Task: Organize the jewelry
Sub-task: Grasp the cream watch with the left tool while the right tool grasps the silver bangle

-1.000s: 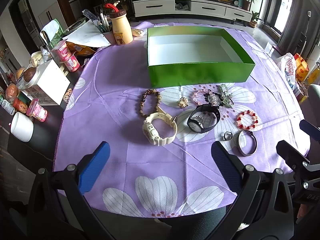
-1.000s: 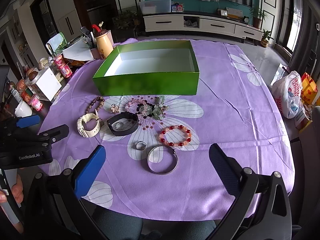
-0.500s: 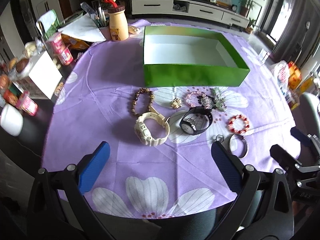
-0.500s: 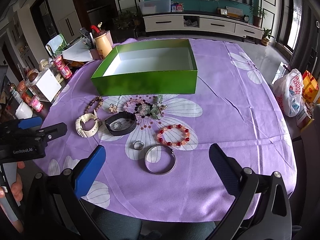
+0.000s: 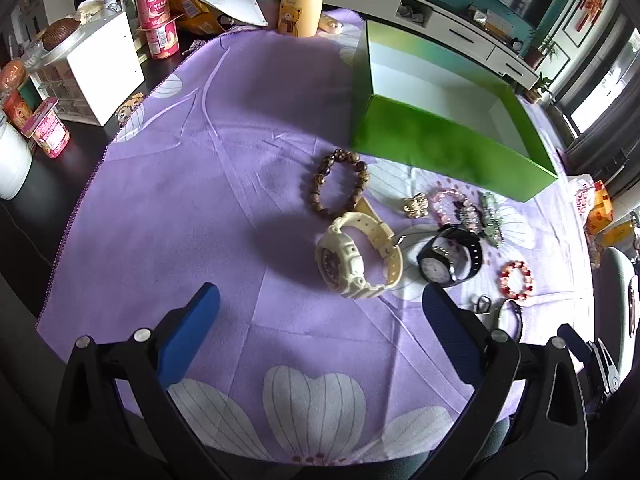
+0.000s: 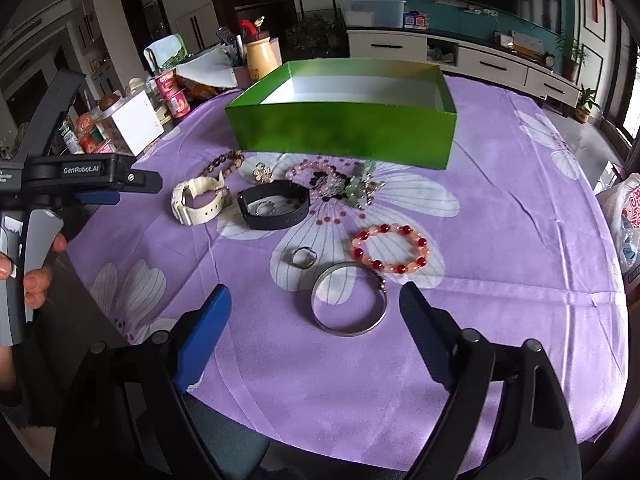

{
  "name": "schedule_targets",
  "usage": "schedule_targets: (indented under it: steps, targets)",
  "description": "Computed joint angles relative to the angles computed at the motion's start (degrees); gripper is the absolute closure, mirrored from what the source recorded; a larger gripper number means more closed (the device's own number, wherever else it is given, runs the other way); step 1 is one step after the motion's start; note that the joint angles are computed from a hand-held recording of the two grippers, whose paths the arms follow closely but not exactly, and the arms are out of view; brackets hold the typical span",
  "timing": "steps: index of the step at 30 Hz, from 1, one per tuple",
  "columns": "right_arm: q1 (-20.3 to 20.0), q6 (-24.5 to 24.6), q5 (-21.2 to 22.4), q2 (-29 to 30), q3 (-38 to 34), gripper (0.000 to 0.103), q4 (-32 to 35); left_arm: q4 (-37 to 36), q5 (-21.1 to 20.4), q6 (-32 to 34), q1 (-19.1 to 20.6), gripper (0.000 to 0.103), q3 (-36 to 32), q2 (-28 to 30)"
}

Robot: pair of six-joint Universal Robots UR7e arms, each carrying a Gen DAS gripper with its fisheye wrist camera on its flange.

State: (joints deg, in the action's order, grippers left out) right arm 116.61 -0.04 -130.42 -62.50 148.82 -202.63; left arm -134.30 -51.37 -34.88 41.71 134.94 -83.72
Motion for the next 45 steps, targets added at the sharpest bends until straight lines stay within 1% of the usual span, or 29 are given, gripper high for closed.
schedule_targets:
  steps: [1, 2, 4, 6, 8, 9, 10, 11, 13, 14, 16, 18, 20, 21, 23, 24, 25, 32, 37, 42, 45]
  targets:
    - [-0.8, -0.22, 0.94, 0.43, -0.09, 0.032, 0.12, -0.37, 0.18, 0.25, 0.23, 0.002, -0.1, 0.42]
    - [-1.39, -0.41, 1.82, 0.73, -0.1, 0.036, -0.06, -0.81, 0.57, 0.47, 0.44, 0.002, -0.24, 1.19]
    - [-2.77, -0.99, 3.66, 1.32, -0.12, 0.048, -0.49, -1.16, 1.53, 0.47, 0.72, 0.003, -0.61, 2.47]
    - [-3.4, -1.7, 3.79, 2.52, -0.53, 0.053, -1.02, -1.26, 1.79, 0.58, 1.33, 0.006, -1.39, 3.9]
    - [-3.7, -2.26, 3.3, 3.74, -0.95, 0.059, -1.21, -1.68, 1.47, 1.2, 2.04, 0.006, -2.02, 5.21]
    - [-4.0, -2.57, 3.5, 4.02, -0.98, 0.064, -1.24, -1.21, 1.74, 1.0, 2.19, 0.007, -2.34, 5.85]
    - [-4.29, -2.97, 3.39, 4.68, -1.14, 0.068, -1.48, -0.97, 1.66, 1.07, 2.52, 0.011, -2.74, 6.55]
    - [-4.43, -3.13, 2.91, 5.24, -1.32, 0.071, -1.46, -0.92, 1.48, 1.1, 2.71, 0.013, -3.0, 7.05]
    - [-4.69, -3.64, 1.92, 6.36, -1.63, 0.08, -1.46, -0.3, 1.61, 0.93, 3.04, 0.021, -3.57, 8.03]
    - [-4.52, -4.6, 1.51, 7.2, -1.69, 0.082, -3.11, -0.25, 1.83, 0.89, 3.11, 0.022, -3.65, 8.33]
    - [-4.45, -5.2, 0.78, 7.75, -1.82, 0.091, -3.8, -0.2, 2.33, 0.83, 3.4, 0.033, -3.84, 8.88]
    - [-4.57, -5.65, 0.32, 8.08, -1.83, 0.095, -4.62, 0.17, 2.81, 0.42, 4.01, 0.039, -4.23, 9.39]
    - [-4.7, -5.96, 0.28, 8.21, -1.84, 0.098, -5.14, 0.52, 2.16, 0.0, 5.06, 0.044, -4.79, 9.87]
    - [-4.74, -6.13, 0.18, 8.44, -1.89, 0.1, -5.49, 0.5, 1.68, 0.04, 5.41, 0.05, -4.89, 9.91]
    - [-4.78, -6.15, 0.32, 8.57, -1.87, 0.1, -5.96, -0.26, 2.05, 0.84, 5.44, 0.058, -4.75, 10.11]
    - [-4.89, -6.08, 0.58, 8.51, -1.73, 0.1, -6.41, -0.65, 1.9, 1.23, 5.52, 0.067, -4.74, 10.08]
    - [-4.98, -6.0, 0.85, 8.33, -1.67, 0.1, -6.51, -1.34, 1.5, 1.84, 5.63, 0.081, -4.63, 9.98]
    - [-3.88, -5.8, 2.43, 5.6, -1.17, 0.1, -6.73, -1.95, 2.41, 2.22, 4.8, 0.081, -3.37, 8.55]
    - [-2.4, -6.86, 3.32, 3.27, -2.22, 0.1, -6.57, -2.71, 3.73, 3.1, 2.6, 0.081, -2.41, 6.81]
    - [-2.17, -9.27, 4.28, 1.44, -4.79, 0.1, -5.29, -4.54, 4.67, 6.02, 0.58, 0.081, -3.22, 6.51]
    - [-2.44, -12.02, 4.27, 1.27, -7.32, 0.1, -5.47, -5.75, 4.0, 8.28, 0.29, 0.081, -4.99, 7.61]
